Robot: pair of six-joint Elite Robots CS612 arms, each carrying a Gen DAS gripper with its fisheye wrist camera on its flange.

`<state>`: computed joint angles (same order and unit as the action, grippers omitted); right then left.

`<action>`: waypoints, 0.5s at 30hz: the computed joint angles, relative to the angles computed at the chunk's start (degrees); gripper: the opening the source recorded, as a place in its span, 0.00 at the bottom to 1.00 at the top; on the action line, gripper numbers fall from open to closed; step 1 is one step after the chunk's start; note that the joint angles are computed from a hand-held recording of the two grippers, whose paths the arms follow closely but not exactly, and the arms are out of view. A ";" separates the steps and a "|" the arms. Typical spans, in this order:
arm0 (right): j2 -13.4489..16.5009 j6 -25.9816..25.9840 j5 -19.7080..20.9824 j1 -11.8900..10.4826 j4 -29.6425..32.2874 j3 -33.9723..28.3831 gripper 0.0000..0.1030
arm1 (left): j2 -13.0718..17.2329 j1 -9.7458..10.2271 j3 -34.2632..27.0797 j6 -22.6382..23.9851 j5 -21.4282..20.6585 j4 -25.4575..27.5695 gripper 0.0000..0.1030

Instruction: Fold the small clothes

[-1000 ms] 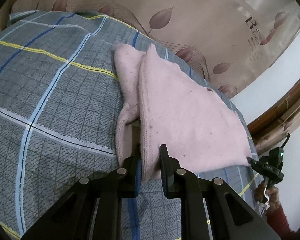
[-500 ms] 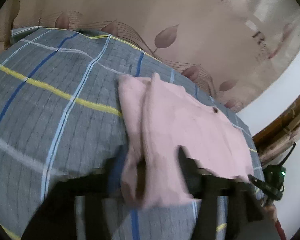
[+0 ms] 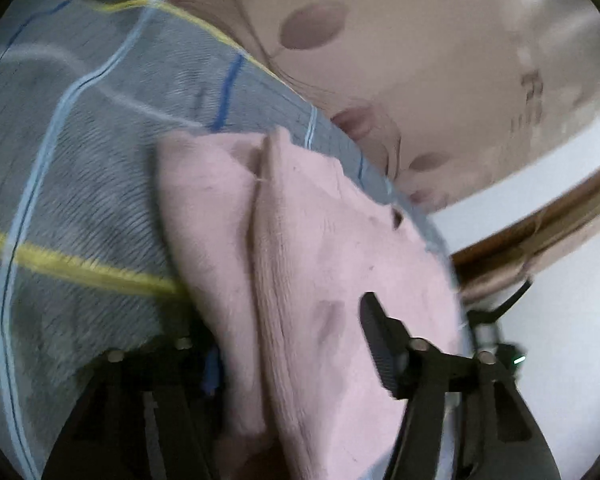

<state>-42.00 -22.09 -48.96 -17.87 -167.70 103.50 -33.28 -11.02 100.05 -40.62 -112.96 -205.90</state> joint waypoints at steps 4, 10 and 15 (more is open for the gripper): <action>-0.09 -0.69 0.22 0.14 -0.37 0.17 0.31 | -0.53 -1.13 0.07 5.38 4.45 2.04 0.33; -0.28 -1.40 -0.12 0.40 -1.34 0.53 0.37 | -1.54 -3.16 1.51 8.58 12.11 2.22 0.27; -0.70 -3.20 -2.94 1.40 -4.27 1.49 0.48 | -2.42 -5.40 2.32 12.09 19.99 3.28 0.27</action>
